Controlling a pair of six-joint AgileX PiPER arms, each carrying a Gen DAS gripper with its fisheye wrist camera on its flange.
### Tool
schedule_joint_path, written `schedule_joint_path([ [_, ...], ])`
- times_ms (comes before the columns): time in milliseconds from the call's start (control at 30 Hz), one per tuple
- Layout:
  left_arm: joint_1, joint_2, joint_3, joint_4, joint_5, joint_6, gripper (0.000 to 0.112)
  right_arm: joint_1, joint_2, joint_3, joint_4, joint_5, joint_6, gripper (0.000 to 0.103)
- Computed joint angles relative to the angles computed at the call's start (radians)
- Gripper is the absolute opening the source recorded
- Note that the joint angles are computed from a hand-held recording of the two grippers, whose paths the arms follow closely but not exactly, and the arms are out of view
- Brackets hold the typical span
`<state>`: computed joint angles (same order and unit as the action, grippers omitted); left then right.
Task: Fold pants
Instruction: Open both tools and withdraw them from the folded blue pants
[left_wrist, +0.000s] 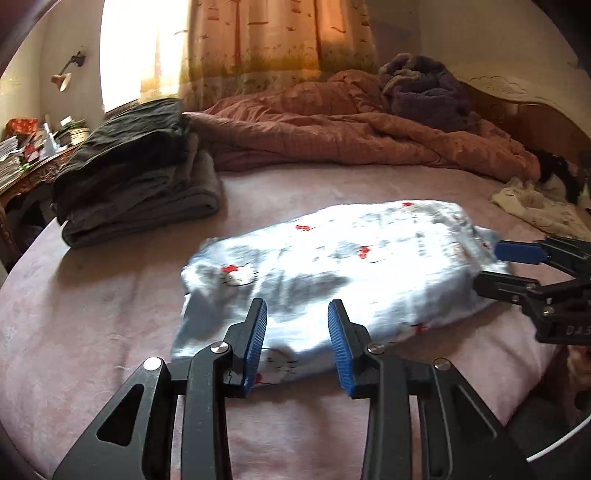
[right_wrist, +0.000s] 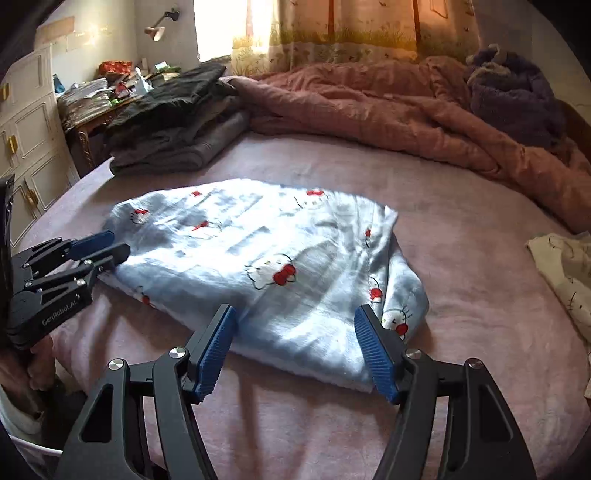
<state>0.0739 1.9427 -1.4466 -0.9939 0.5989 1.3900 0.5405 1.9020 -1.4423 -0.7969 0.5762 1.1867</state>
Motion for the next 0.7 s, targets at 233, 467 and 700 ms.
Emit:
schedule_joint_path([
  [233,-0.070,0.029,-0.075,0.114,0.053,-0.111,0.030,0.034,0.121,-0.183,0.051,0.089,-0.108,0.068],
  [467,-0.077,0.116,-0.165,0.278,0.142,-0.232,0.031,-0.033,0.150,-0.169,0.268,0.025,-0.268,0.072],
  [700,-0.022,0.024,-0.036,0.056,0.114,0.004,0.030,-0.010,0.094,-0.093,0.168,0.000,-0.194,0.074],
])
